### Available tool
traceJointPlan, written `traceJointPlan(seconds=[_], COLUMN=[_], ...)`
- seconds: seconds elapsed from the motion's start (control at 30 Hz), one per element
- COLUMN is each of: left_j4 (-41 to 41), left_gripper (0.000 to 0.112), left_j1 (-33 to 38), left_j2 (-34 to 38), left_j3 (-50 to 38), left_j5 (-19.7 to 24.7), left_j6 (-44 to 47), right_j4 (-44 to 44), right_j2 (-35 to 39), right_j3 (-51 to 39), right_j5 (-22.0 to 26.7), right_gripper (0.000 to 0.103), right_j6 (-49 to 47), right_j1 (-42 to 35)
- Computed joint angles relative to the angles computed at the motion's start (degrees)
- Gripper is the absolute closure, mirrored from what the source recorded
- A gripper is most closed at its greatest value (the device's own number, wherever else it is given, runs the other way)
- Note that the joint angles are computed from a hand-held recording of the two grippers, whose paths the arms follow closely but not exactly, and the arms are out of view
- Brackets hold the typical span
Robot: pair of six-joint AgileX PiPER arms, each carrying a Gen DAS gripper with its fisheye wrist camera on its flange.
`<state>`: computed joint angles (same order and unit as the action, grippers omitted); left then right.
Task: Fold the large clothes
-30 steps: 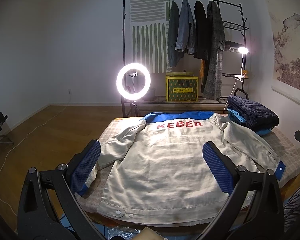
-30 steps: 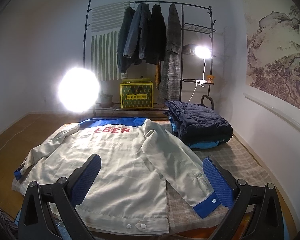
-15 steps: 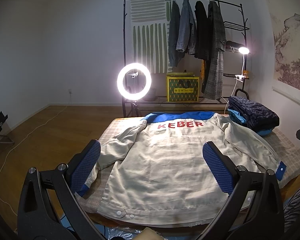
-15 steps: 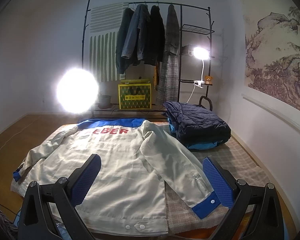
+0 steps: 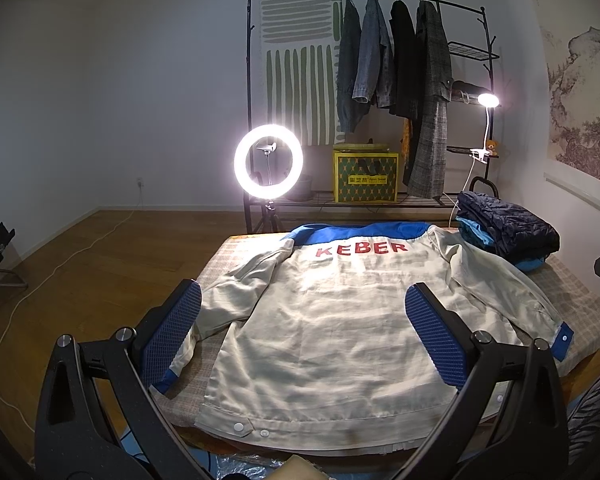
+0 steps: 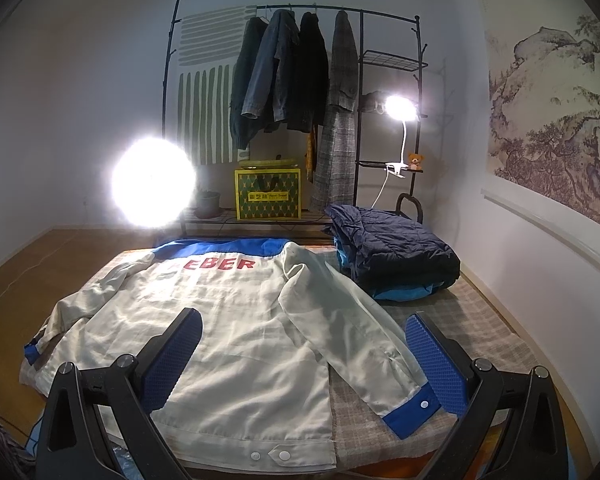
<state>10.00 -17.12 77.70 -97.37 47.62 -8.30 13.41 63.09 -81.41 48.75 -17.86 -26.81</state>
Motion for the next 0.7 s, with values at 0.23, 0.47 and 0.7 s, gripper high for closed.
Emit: traceJointPlan(seconds=[0.23, 0.47, 0.7], left_j4=[-0.7, -1.0, 0.0], left_gripper=[0.009, 0.009, 0.009], left_j1=[0.9, 2.3, 3.5], left_j2=[0.7, 1.3, 2.8], left_j3=[-0.1, 2.1, 1.3], left_j5=[-0.5, -2.8, -2.6], left_j6=[0.6, 1.2, 0.9], right_j4=[-0.2, -1.2, -4.7], right_j2=[0.3, 0.9, 3.9], right_j3=[-0.3, -1.0, -3.3], right_j5=[-0.2, -0.3, -1.3], right_gripper=[0.000, 0.000, 0.000], right_j6=[0.2, 1.0, 4.6], right_j1=[0.1, 0.8, 4.6])
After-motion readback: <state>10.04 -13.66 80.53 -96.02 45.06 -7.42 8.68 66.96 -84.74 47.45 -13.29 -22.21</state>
